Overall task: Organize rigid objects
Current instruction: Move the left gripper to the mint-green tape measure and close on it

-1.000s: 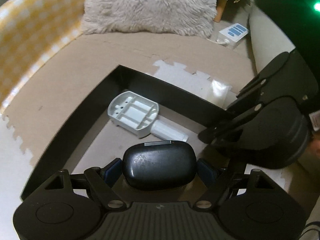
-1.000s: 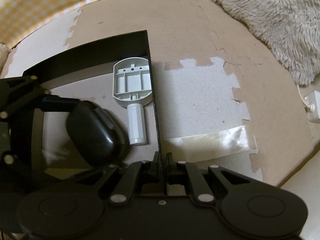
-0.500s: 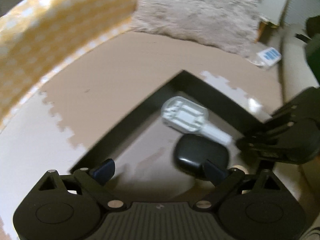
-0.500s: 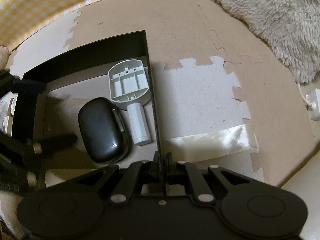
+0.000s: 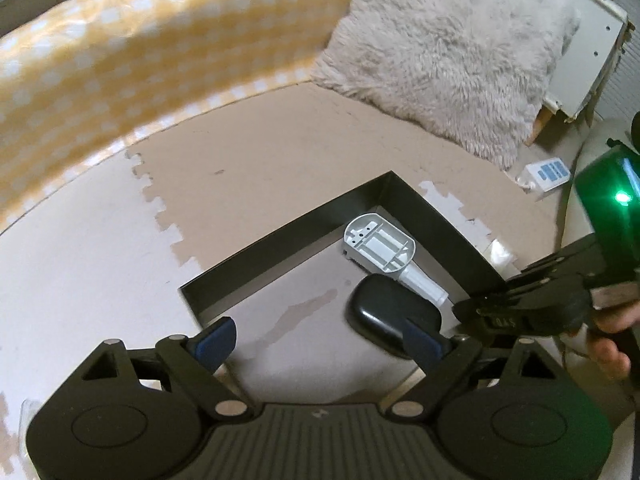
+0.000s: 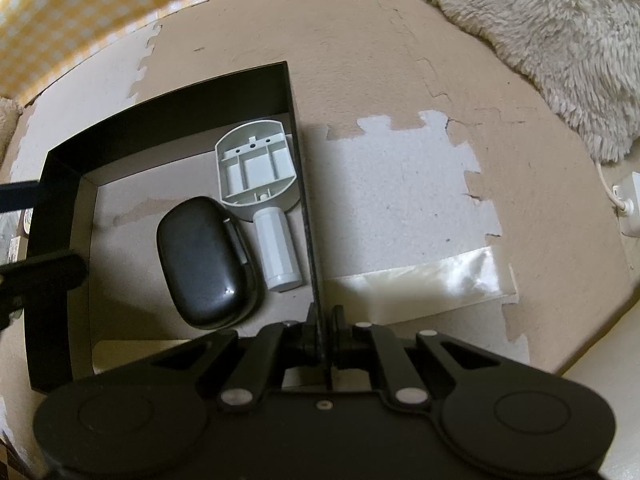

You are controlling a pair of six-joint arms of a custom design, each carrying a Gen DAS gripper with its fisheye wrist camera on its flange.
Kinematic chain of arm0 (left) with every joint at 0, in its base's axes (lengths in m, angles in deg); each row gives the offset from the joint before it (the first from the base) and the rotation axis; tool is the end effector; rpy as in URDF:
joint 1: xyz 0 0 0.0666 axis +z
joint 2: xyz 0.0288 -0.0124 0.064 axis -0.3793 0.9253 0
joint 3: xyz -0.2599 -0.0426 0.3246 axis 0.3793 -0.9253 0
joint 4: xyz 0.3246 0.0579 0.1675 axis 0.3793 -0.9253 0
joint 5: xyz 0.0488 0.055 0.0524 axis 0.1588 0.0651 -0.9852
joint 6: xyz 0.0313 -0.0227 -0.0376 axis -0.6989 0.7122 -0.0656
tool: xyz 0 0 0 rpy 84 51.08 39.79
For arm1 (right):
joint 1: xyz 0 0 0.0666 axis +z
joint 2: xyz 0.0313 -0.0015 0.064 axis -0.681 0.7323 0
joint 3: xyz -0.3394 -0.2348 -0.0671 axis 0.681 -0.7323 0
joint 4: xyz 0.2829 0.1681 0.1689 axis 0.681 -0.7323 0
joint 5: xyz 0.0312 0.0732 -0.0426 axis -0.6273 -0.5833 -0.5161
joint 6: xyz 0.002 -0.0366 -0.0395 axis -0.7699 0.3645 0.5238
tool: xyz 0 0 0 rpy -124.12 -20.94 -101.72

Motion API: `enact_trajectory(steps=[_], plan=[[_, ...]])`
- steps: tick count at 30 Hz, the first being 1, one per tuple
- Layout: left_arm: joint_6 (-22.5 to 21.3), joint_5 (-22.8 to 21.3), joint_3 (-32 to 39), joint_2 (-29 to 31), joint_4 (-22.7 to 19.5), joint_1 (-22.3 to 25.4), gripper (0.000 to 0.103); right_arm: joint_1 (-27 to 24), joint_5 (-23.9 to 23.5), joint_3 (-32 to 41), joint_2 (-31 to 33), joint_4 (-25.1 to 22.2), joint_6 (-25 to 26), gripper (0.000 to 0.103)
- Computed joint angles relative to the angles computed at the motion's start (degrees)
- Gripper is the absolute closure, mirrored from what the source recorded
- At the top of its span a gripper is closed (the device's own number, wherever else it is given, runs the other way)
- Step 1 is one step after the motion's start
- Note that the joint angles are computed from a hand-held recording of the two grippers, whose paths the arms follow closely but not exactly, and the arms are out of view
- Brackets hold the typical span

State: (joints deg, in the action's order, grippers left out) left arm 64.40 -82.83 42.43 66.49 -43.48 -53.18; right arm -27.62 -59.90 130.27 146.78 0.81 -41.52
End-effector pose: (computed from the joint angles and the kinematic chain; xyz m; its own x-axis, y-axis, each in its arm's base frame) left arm 0.5517 -0.3196 0.4253 -0.8089 -0.1572 -0.5666 -0.1064 0.9868 -0.1219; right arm 0.6856 0.1920 0.3756 -0.7669 -0.5710 -0.2930 -0.6034 0.7970 0.0263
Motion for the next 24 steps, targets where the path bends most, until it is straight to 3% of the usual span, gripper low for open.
enact_trajectory(steps=[9, 24], plan=[[4.33, -4.84, -6.05, -6.43, 0.16, -2.3, 0.011, 0.02, 0.03, -0.16, -0.09, 0.08, 0.15, 0.096], [13.74, -13.83, -17.94, -16.62, -1.02, -4.78, 0.0, 0.09, -0.05, -1.68, -0.92, 1.07, 1.25, 0.096]])
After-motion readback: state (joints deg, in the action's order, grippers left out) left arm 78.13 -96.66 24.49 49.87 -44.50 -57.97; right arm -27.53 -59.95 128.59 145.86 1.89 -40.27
